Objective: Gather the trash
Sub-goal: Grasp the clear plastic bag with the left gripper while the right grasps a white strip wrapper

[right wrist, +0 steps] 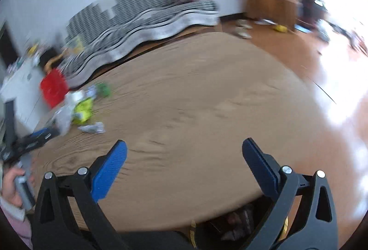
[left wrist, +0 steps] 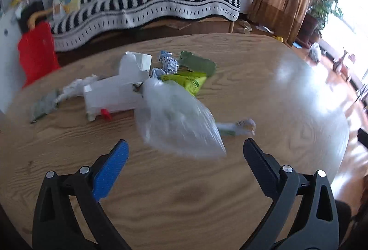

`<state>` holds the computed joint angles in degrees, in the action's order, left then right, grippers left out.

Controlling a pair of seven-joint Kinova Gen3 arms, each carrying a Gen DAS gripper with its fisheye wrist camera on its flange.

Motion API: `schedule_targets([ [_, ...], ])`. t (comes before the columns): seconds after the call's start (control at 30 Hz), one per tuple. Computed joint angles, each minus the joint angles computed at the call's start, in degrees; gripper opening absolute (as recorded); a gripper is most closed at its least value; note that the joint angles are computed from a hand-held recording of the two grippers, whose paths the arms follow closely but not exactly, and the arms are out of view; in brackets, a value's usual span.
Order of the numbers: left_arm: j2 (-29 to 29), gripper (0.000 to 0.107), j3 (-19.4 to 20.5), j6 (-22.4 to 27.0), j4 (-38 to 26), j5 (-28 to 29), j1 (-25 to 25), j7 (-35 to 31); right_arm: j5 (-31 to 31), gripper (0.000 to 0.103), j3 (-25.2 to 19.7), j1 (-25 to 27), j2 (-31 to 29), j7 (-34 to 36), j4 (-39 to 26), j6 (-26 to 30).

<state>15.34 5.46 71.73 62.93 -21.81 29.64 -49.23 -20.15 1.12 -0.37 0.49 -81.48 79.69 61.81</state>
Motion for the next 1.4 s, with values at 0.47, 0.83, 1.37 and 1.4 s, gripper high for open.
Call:
schedule_targets([
  [0.47,1.91,0.083,-1.28,-4.24,1.9,9.3,-7.89,-8.17,16.29,0.097,-8.26,-21.61,25.89,2.99,-27.82,14.32],
  [0.83,-2.74,0.027,0.11,-8.93,10.37,20.18,-14.77,-16.13,11.4,0.098,-9.87,-19.04,22.83,10.47,-16.58,0.29],
  [1.37,-12.72,0.005,0.97,-12.5,19.95,17.67,-15.45,-9.64,9.03,0.014,-10.09,-17.92,15.6,10.23,-7.81,-7.88],
  [1.4,-14.02,0.005,1.06,-13.69,21.1,17.7,-15.62,-8.61,8.01,0.014,-10.16,-17.32,14.71,10.48,-6.86,-9.13],
])
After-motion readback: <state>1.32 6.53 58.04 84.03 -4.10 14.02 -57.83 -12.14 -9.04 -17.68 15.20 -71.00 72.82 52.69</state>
